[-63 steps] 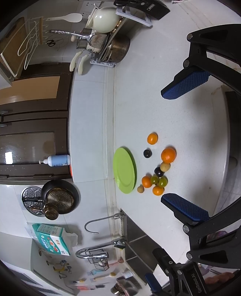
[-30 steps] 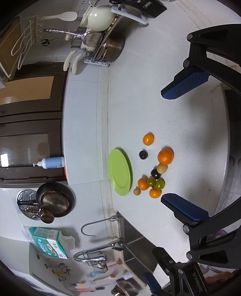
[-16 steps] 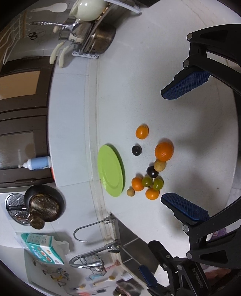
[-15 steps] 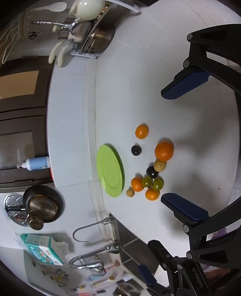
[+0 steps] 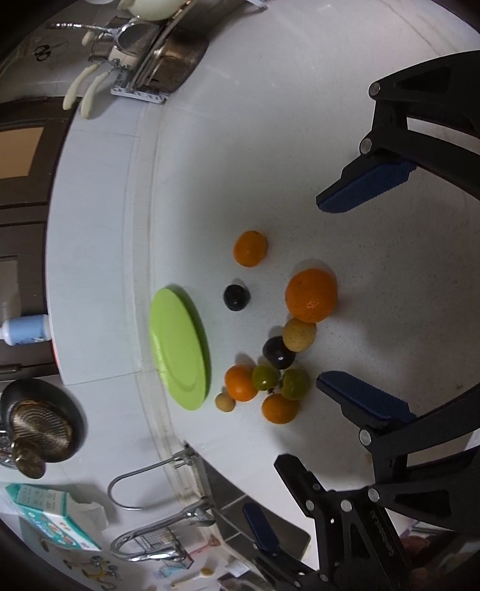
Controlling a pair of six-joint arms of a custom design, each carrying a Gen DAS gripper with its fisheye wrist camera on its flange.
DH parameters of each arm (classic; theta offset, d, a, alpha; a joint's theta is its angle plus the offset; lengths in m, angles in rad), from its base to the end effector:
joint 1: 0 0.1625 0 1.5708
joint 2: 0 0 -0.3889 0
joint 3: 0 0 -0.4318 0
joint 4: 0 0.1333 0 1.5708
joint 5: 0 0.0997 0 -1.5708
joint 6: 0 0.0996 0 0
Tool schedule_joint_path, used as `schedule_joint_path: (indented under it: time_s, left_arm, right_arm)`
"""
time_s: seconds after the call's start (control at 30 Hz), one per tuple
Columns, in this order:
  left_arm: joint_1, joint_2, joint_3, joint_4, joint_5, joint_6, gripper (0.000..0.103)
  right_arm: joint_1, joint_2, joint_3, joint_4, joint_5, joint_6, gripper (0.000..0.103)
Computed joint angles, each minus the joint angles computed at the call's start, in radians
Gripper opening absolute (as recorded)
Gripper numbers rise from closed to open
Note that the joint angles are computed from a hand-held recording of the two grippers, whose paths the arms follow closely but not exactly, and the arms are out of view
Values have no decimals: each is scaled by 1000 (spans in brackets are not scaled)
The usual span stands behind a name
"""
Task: Organize fruits
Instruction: 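Close the left tool on an orange tangerine while the right tool grasps another tangerine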
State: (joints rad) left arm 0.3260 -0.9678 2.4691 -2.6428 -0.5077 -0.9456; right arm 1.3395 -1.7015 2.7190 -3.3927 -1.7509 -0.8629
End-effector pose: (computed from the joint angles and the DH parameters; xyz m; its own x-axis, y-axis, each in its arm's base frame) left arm -0.2336 -0.3115 -0.0335 -0.5879 0.1016 -0.8025 0.6573 0.6383 -0.4007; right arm 0.0400 -0.3340 0.1846 -0.7242 -0.2845 0.6281 -0.6017 0.7057 -0.3741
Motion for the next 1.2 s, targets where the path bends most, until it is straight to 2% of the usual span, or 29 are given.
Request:
schedule_joint_path:
  time_s: [0.2, 0.4, 0.9, 1.1, 1.2]
  left_arm:
    - [82, 44, -6, -235, -68, 229, 69]
    - [145, 74, -33, -347, -129, 360, 62]
    - [224, 94, -62, -474, -213, 473, 48]
    - [241, 88, -61, -498, -249, 480, 44]
    - [245, 86, -61, -507, -270, 491, 38]
  right_arm:
    - [21, 95, -37, -31, -46, 25, 81]
    - [34, 149, -68, -26, -77, 55, 71]
    - [62, 187, -104, -2, -130, 91, 60]
    - [67, 198, -111, 5, -137, 97, 54]
    - [71, 204, -113, -9, -148, 96, 48]
